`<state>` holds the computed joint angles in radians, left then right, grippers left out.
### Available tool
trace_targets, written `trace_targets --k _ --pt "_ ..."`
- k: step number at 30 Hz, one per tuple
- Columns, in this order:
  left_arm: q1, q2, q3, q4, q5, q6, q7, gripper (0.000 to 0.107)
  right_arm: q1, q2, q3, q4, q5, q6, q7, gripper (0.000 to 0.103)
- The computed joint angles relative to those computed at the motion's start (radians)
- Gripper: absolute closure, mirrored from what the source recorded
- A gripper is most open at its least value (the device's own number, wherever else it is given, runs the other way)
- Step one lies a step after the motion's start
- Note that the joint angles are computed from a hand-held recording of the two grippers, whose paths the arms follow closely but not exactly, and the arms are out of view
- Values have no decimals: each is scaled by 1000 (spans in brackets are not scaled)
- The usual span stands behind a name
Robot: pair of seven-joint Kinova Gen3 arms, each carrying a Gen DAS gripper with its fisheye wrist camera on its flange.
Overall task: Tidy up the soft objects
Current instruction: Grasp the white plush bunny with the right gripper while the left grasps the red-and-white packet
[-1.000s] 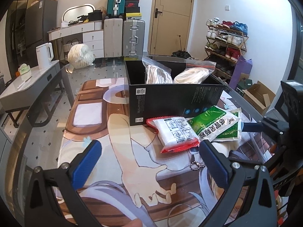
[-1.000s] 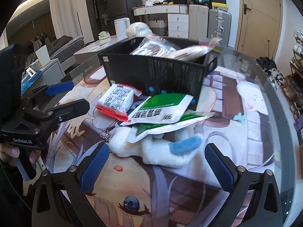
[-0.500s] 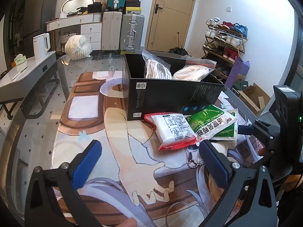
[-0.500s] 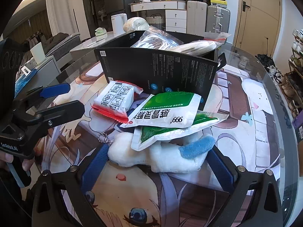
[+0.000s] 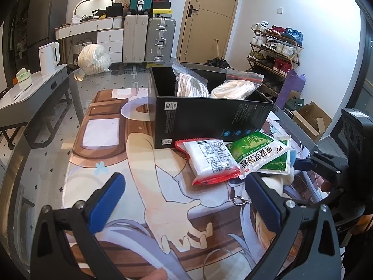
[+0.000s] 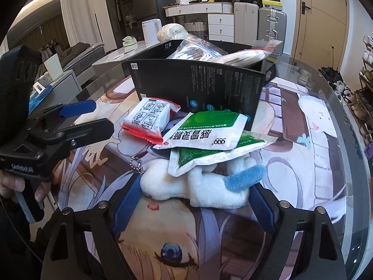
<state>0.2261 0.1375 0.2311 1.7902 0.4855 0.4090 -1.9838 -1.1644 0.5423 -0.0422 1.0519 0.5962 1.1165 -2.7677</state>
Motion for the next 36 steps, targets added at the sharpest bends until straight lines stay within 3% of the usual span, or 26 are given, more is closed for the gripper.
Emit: trace_targets --k 6,10,17,22,30,36 --pt "-3 4 1 -9 12 23 -14 5 -29 -56 -3 100 46 -36 -91 17" --pt "17 17 -12 -38 -37 65 34 5 -51 -97 -14 167 100 -42 -177 17" --pt "72 33 -32 -79 -169 90 143 5 -74 -149 -52 227 200 10 -302 17" --pt "77 56 -20 -121 -189 110 169 5 -77 -178 -83 261 248 51 -372 16" --pt "130 121 -33 -217 -272 161 260 6 -49 -193 -119 275 271 77 -391 16" --pt "145 172 -37 -278 -321 217 322 17 -27 -187 -122 267 268 55 -365 16"
